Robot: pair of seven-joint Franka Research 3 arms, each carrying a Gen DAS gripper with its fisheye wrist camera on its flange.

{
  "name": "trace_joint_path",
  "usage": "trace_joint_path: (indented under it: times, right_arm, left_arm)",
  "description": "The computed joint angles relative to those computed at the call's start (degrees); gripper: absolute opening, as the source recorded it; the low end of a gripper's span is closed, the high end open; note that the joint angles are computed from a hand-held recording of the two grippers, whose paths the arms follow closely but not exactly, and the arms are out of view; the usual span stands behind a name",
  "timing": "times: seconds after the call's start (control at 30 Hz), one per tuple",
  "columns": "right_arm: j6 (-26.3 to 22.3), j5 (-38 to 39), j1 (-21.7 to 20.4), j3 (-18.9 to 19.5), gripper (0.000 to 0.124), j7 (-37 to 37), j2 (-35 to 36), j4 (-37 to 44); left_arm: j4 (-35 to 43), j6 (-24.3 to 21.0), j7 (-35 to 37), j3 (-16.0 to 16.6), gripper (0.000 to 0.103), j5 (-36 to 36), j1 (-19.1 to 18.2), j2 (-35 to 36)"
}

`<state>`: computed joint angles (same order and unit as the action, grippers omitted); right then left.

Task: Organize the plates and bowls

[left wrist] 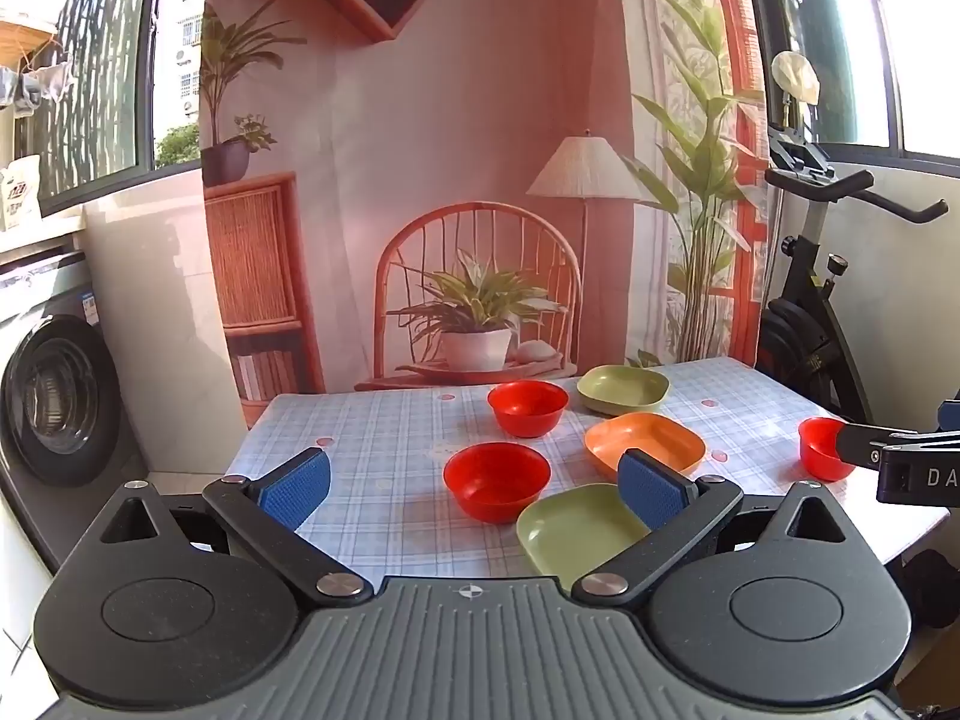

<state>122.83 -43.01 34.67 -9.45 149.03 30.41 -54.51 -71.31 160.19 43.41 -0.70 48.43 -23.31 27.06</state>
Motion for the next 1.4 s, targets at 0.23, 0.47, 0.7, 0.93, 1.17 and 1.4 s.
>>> trace_joint_path:
  times: [0.23,0.47,0.7,0.93,1.17,1.4]
  right_arm:
    - [-0.87,1.08,-0.13,0.21,0.103,-0.53,0.48,1.07]
    - [-1.16,1.51,-0.07,0.06,0.103,-0.91,1.12,2.14]
    - [-1.58,1.86,0.21,-0.14,0.103,-1.24,1.37,2.73]
    - [-1.46,1.88,0.31,-0.32,0.103,-1.14,1.36,2.63]
    - [-1.46,1.85,0.35,-0.35,0.103,-1.16,1.44,2.72]
    - [-1.57,1.97,0.31,-0.36,0.103,-1.30,1.49,2.89]
  left_arm:
    - [-0.17,-0.07,0.46,-0.22,0.103,-0.49,0.19,-0.17]
    - [-0.77,0.29,-0.56,0.08,0.103,0.36,-0.07,-0.47]
    - [-0.67,0.26,-0.59,-0.02,0.103,0.37,-0.07,-0.31]
    - [-0.53,0.52,0.15,-0.14,0.103,-0.20,0.12,-0.30]
    - [-0.60,0.63,0.08,-0.07,0.103,-0.19,0.07,-0.30]
    - [-0.57,0.56,0.07,-0.06,0.103,-0.22,0.06,-0.30]
